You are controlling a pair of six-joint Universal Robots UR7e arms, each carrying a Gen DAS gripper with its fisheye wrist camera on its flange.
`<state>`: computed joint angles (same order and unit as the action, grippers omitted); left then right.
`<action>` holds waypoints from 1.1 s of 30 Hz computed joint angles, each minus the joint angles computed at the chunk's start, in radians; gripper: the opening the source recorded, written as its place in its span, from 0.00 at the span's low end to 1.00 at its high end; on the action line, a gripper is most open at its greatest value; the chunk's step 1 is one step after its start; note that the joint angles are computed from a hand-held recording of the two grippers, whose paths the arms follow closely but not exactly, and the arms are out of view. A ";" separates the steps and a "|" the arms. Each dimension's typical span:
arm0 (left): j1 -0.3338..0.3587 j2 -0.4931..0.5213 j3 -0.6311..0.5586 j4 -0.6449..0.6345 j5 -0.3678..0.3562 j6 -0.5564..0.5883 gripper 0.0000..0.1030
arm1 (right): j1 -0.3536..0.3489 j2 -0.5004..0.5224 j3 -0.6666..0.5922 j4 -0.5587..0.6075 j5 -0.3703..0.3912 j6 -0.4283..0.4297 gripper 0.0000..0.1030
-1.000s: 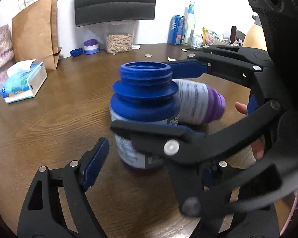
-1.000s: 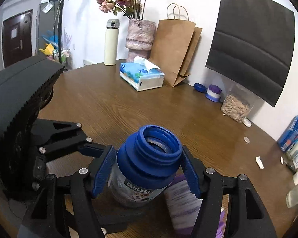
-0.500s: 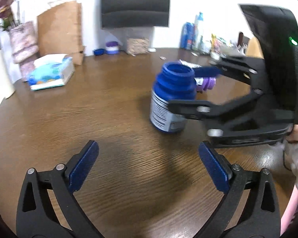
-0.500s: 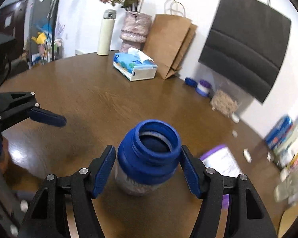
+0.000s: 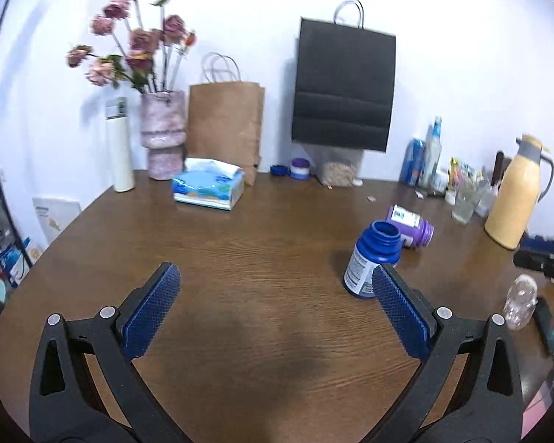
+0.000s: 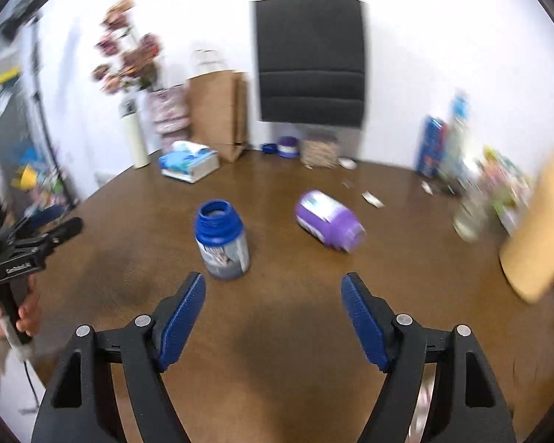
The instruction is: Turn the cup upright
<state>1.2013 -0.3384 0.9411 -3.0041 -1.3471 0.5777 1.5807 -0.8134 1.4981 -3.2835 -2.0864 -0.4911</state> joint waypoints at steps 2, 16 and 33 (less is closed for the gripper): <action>-0.001 -0.036 0.068 -0.055 -0.007 0.006 1.00 | 0.002 -0.029 0.054 -0.026 -0.002 0.053 0.78; -0.027 -0.254 0.485 -0.356 0.036 0.019 1.00 | 0.073 -0.058 0.284 -0.355 0.026 0.021 0.78; 0.080 -0.404 1.046 -0.907 -0.110 0.200 1.00 | 0.175 0.155 0.580 -1.101 0.030 -0.242 0.94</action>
<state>1.2817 -0.7429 1.9873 -3.9109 -1.4570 0.7776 1.7559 -0.6586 2.0781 -4.3843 -2.0561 -0.7335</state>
